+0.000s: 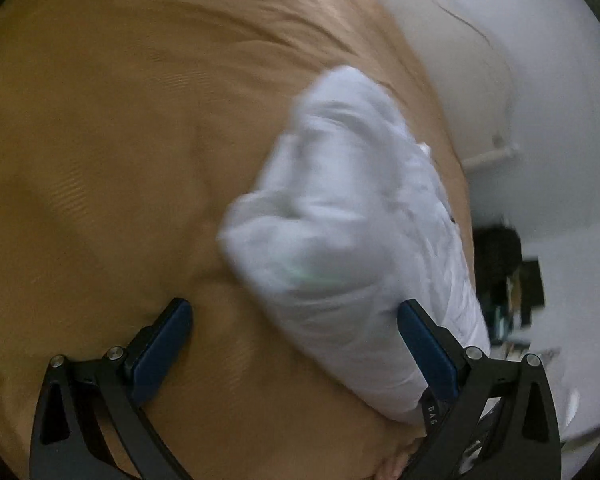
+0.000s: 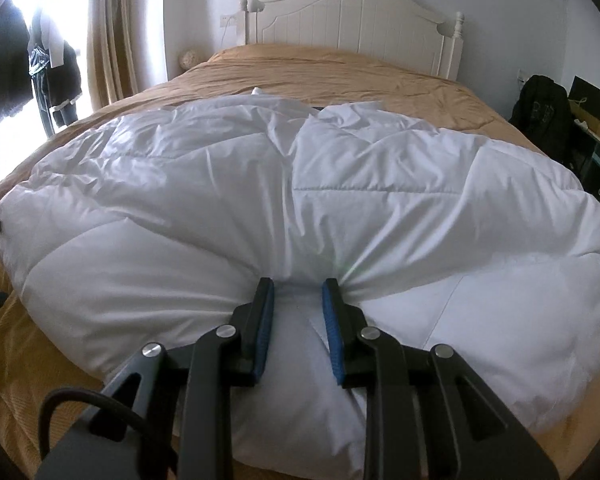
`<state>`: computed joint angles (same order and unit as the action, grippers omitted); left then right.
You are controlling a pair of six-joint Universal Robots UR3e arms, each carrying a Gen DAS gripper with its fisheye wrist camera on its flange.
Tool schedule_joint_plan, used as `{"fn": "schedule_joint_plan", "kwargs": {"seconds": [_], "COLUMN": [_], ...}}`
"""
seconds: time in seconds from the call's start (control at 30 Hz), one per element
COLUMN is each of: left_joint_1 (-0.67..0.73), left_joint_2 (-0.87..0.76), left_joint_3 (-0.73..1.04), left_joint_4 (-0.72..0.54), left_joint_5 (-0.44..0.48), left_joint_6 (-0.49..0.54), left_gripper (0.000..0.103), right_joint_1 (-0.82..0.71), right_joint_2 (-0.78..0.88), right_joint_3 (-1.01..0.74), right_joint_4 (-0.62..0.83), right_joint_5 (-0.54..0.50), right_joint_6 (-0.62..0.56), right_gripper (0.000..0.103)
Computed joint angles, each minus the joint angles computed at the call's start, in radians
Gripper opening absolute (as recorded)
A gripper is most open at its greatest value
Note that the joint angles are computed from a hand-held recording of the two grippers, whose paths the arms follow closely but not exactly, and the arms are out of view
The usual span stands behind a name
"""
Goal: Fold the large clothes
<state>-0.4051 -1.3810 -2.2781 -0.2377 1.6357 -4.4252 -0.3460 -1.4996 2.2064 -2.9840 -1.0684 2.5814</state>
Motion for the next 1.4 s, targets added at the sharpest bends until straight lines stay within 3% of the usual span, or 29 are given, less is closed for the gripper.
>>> {"fn": "schedule_joint_plan", "kwargs": {"seconds": [0.1,0.23,0.3,0.37,0.4,0.43,0.5,0.57,0.6,0.67,0.73,0.83,0.97,1.03,1.13,1.2,1.27,1.33,1.4], "left_joint_1": [0.024,0.048,0.034,0.036,0.034,0.035,0.053,0.081,0.099,0.097,0.098,0.104,0.116,0.113,0.124,0.120,0.107,0.092,0.079], "left_joint_2": [-0.148,-0.347,-0.405,-0.400,-0.392,-0.380,-0.375,-0.370,-0.352,-0.364,-0.356,-0.337,-0.310,-0.310,-0.299,-0.289,-0.264,-0.194,-0.069], "left_joint_3": [0.096,0.248,0.289,0.302,0.312,0.322,0.321,0.289,0.255,0.264,0.258,0.225,0.168,0.167,0.138,0.130,0.129,0.126,0.087], "left_joint_4": [0.083,0.095,0.126,0.127,0.116,0.089,0.079,0.119,0.142,0.145,0.139,0.153,0.191,0.193,0.215,0.217,0.210,0.153,0.078], "left_joint_5": [-0.055,-0.074,-0.029,-0.047,-0.045,-0.047,-0.079,-0.126,-0.147,-0.147,-0.145,-0.155,-0.167,-0.164,-0.179,-0.168,-0.144,-0.117,-0.119], "left_joint_6": [0.071,0.111,0.099,0.067,0.069,0.084,0.115,0.101,0.102,0.110,0.119,0.114,0.105,0.104,0.111,0.107,0.106,0.118,0.103], "left_gripper": [0.102,0.103,0.091,0.064,0.060,0.058,0.058,0.058,0.058,0.060,0.061,0.063,0.065,0.066,0.066,0.060,0.048,0.040,0.039], "right_joint_1": [-0.002,-0.001,0.004,0.016,0.023,0.019,-0.066,-0.184,-0.263,-0.426,-0.544,-0.648,-0.638,-0.574,-0.506,-0.490,-0.499,-0.530,-0.572], "right_joint_2": [0.003,0.003,0.002,-0.008,-0.017,-0.035,-0.107,-0.158,-0.181,-0.213,-0.200,-0.117,0.115,0.188,0.312,0.313,0.310,0.213,0.138], "right_joint_3": [-0.004,-0.001,-0.001,-0.005,-0.024,-0.053,-0.160,-0.249,-0.297,-0.369,-0.445,-0.522,-0.636,-0.640,-0.703,-0.670,-0.706,-0.693,-0.701], "right_joint_4": [0.005,0.005,0.006,0.012,0.045,0.117,0.453,0.746,0.887,1.092,1.242,1.371,1.548,1.455,1.432,1.322,1.416,1.518,1.674], "right_joint_5": [0.005,0.005,-0.003,-0.024,-0.036,-0.036,0.068,0.163,0.196,0.252,0.263,0.258,0.298,0.281,0.323,0.348,0.389,0.405,0.402], "right_joint_6": [-0.003,0.001,0.004,0.013,0.021,0.029,0.015,-0.027,-0.056,-0.131,-0.181,-0.200,-0.259,-0.213,-0.166,-0.087,-0.136,-0.232,-0.337], "right_gripper": [0.026,0.026,0.026,0.026,0.026,0.026,0.033,0.080,0.085,0.086,0.088,0.101,0.101,0.101,0.099,0.068,0.041,0.034,0.032]}}
